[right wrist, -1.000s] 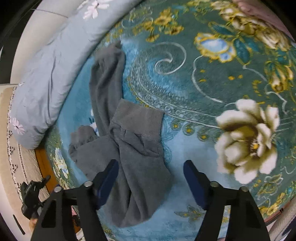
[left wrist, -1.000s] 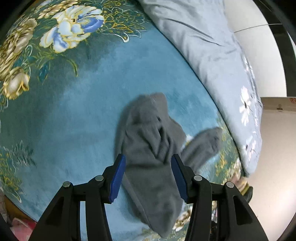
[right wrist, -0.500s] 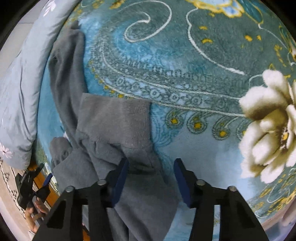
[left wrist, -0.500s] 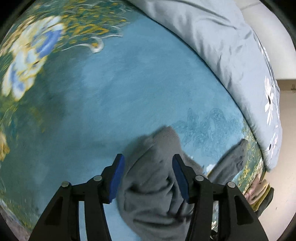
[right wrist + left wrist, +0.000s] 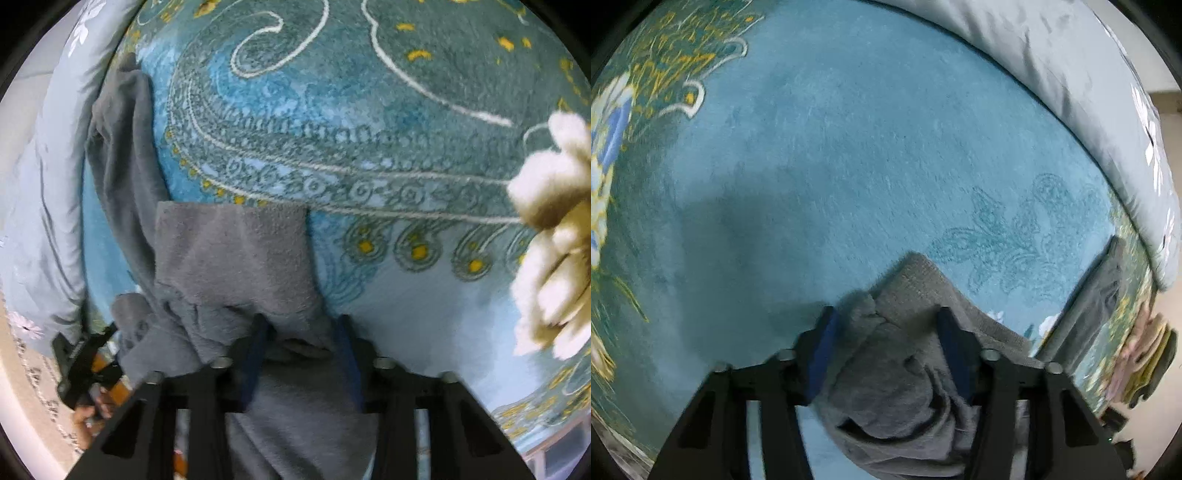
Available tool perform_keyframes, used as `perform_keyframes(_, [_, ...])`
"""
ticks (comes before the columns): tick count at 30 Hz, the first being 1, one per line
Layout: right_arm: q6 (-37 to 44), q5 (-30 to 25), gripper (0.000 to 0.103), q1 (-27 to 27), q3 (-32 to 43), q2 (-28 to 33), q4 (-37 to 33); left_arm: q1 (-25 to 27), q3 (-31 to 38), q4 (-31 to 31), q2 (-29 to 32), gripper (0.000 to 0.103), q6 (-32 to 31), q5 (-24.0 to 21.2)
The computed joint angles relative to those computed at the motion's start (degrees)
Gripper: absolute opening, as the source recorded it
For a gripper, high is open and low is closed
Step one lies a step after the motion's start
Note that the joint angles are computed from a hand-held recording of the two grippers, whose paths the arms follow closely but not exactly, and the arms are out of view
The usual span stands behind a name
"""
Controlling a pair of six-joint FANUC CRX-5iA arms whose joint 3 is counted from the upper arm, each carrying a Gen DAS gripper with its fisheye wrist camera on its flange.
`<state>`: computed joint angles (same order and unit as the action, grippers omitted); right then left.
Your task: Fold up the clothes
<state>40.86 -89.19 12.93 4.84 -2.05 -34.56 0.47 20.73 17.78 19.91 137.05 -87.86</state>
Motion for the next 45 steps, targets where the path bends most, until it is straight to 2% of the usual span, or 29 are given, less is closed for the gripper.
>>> perform_keyframes(2, [-0.36,0.42,0.015,0.32,-0.01,-0.47,-0.22,-0.51,1.32,-0.73,0.32,0.023,0.94,-1.46])
perform_keyframes(4, [-0.92,1.14,0.011,0.66,0.06,-1.09,0.02,-1.09,2.85,-1.94,0.27,0.015,1.9,-2.9])
perform_keyframes(8, [-1.07,3.7,0.008,-0.06,-0.05,-2.99,0.94,-1.31,3.57,-4.35,-2.74,0.01,4.72,-3.22])
perform_keyframes(12, [-0.32,5.54,0.007,-3.37,1.68,-5.21,2.43,-0.93,4.43,-7.66,-7.05,0.009,6.05,-3.42])
perform_keyframes(17, [1.2,6.77,0.007,-8.79,5.44,-7.67,5.63,-1.12,8.49,-14.31,-13.08,0.009,11.43,-4.12])
perform_keyframes(19, [2.31,5.71,0.006,-12.48,9.09,-7.11,6.06,-1.53,8.86,-17.58,-16.62,0.009,13.96,-4.58])
perform_keyframes(21, [2.07,4.22,0.006,-15.41,12.73,-7.56,6.97,-2.69,8.24,-20.8,-19.68,0.009,16.48,-5.38])
perform_keyframes(23, [1.77,5.07,0.006,-16.83,12.16,-8.95,8.47,-4.62,6.24,-23.51,-23.15,0.009,19.77,-7.56])
perform_keyframes(27, [1.18,3.6,0.006,-19.72,9.16,-11.64,9.14,-8.2,-2.63,-22.7,-30.12,0.009,29.6,-10.82])
perform_keyframes(32, [-0.37,-1.19,0.006,-22.13,4.05,-14.47,8.44,-11.81,-12.86,-18.31,-34.88,0.009,42.06,-10.12])
perform_keyframes(36, [0.01,-1.82,0.006,-23.68,1.81,-15.17,7.24,-14.43,-16.13,-16.79,-36.03,0.009,48.85,-9.07])
perform_keyframes(42, [3.17,-0.71,0.006,-25.53,3.01,-15.51,7.96,-18.18,-11.02,-22.7,-35.61,0.009,50.1,-10.22])
perform_keyframes(45, [2.97,-2.12,0.006,-26.0,2.86,-15.65,9.95,-20.04,-12.12,-22.3,-35.54,0.009,51.68,-10.35])
